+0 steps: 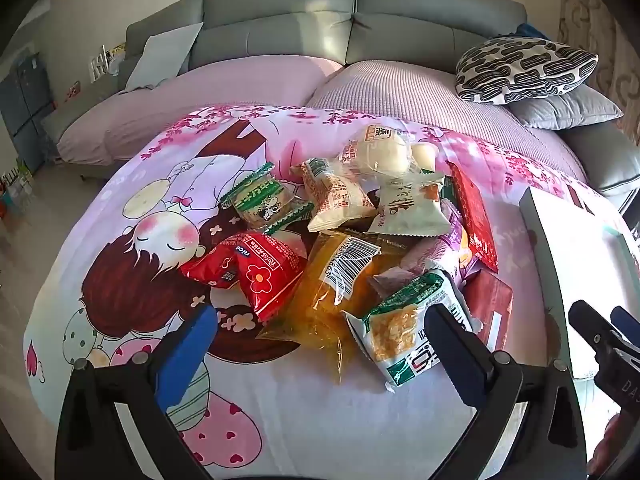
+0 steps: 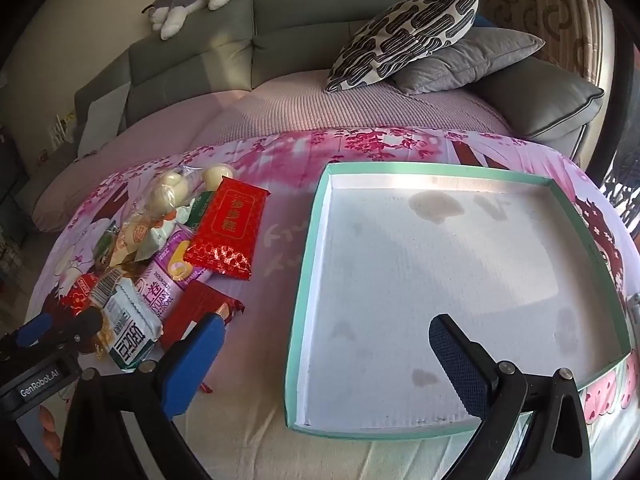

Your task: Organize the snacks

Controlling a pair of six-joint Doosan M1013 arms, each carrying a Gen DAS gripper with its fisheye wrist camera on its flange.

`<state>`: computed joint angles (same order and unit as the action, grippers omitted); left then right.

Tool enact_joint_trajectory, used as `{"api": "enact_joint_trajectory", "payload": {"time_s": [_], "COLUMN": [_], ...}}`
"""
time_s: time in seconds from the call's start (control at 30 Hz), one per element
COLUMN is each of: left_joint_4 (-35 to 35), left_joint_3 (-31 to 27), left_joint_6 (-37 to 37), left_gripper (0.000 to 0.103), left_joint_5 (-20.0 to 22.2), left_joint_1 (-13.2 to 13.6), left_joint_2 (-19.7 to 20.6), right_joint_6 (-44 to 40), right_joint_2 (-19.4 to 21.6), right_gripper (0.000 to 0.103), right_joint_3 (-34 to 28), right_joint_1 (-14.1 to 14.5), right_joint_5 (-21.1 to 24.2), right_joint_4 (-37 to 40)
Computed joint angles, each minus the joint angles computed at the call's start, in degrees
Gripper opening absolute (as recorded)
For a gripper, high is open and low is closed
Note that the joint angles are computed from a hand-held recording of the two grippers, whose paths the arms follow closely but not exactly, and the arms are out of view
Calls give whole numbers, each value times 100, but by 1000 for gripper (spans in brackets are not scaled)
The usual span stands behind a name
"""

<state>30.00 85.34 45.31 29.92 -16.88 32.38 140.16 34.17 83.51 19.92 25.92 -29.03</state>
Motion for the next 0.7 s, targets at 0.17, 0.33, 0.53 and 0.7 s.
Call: {"api": "enact_joint_trajectory", "payload": {"time_s": [0.17,0.33,0.53,0.7], "left_joint_4": [17,38,30,27], "left_joint_3": [18,-8,27,35], "left_joint_6": [9,-3,21,21], "left_gripper": [103,103,103,103], "left_joint_5": [-38,-35,-32,-57], "left_joint_1": [6,11,-5,-6], "left_joint_2": [-9,29,-21,-23], "right_joint_6": [39,71,315,462], "right_joint_2": [-11,18,14,13], "right_gripper": [103,103,103,103], "right_joint_3": [23,-26,-19,-26], "right_joint_1": [-8,9,23,50], "right_joint_5": [-57,61,116,147], "right_joint_4": [-7,-64,-311,-509]}}
